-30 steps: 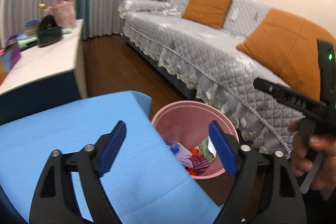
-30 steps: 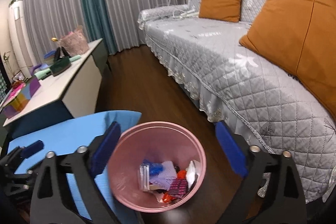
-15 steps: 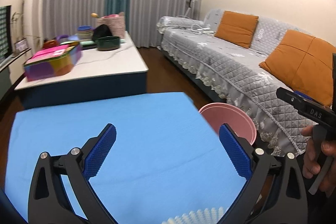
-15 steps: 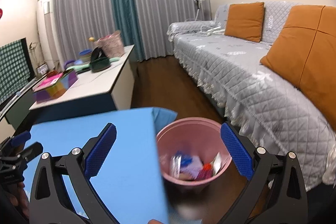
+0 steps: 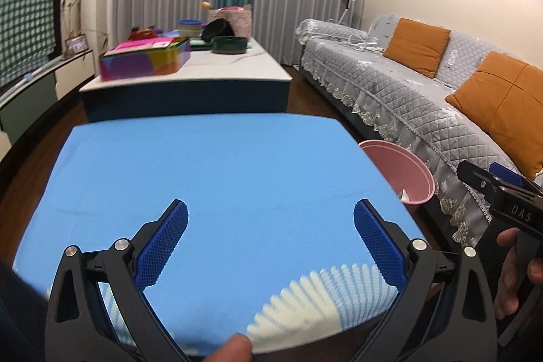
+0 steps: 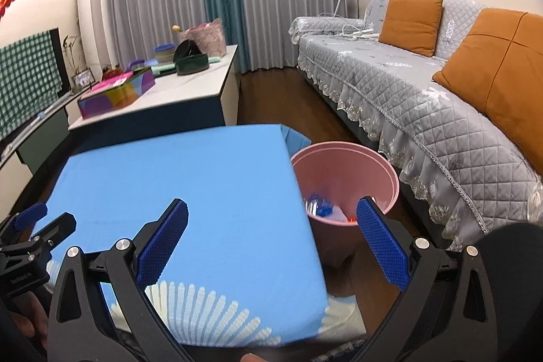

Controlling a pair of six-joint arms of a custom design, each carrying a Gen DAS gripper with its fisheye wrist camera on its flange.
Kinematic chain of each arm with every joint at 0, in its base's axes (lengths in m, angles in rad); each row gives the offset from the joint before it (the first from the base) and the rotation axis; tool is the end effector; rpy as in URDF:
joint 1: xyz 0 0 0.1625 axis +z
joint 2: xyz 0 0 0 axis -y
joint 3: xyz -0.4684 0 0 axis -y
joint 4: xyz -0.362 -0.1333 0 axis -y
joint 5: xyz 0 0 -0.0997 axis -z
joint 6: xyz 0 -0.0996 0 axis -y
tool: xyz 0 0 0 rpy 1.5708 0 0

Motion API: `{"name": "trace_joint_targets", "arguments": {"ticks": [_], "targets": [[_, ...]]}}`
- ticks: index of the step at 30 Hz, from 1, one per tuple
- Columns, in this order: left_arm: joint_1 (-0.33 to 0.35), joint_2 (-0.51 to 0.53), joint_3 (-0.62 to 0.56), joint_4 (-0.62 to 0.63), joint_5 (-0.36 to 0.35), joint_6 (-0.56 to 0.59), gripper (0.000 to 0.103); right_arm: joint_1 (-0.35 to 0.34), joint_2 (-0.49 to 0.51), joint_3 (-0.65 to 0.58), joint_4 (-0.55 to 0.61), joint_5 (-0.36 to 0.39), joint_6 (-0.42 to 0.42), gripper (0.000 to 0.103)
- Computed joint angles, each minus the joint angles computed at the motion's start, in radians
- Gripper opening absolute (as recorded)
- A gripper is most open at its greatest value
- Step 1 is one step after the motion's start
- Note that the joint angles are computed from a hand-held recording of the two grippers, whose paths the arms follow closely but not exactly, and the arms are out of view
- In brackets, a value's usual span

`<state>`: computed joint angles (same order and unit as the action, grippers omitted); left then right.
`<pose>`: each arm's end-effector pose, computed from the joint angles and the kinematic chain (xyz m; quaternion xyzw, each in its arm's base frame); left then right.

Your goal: Collect trash

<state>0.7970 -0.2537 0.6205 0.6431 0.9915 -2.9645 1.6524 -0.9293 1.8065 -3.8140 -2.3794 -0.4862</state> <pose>-0.3907 -0.6686 0.0266 0.3512 0.8550 -0.3342 0.1844 0.1099 -0.5923 0.3431 -0.0386 -0.7541 0.5071 0.4155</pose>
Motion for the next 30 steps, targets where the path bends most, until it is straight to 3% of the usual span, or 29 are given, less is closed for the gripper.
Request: {"name": "trace_joint_targets", "arguments": {"ticks": [3,9,30], "targets": [[-0.001,-0.034,0.077,-0.048,-0.019,0.003,0.095,0.009,0.020,0.004,-0.022,-0.018,-0.032,0.098],[-0.005,-0.048,0.112,-0.094,-0.038,0.021,0.095,0.016,0.045,-0.018,-0.035,-0.029,-0.062,0.098],[-0.001,-0.042,0.100,-0.086,-0.071,-0.020,0.095,0.009,0.054,-0.024,-0.032,-0.033,-0.054,0.098]]}}
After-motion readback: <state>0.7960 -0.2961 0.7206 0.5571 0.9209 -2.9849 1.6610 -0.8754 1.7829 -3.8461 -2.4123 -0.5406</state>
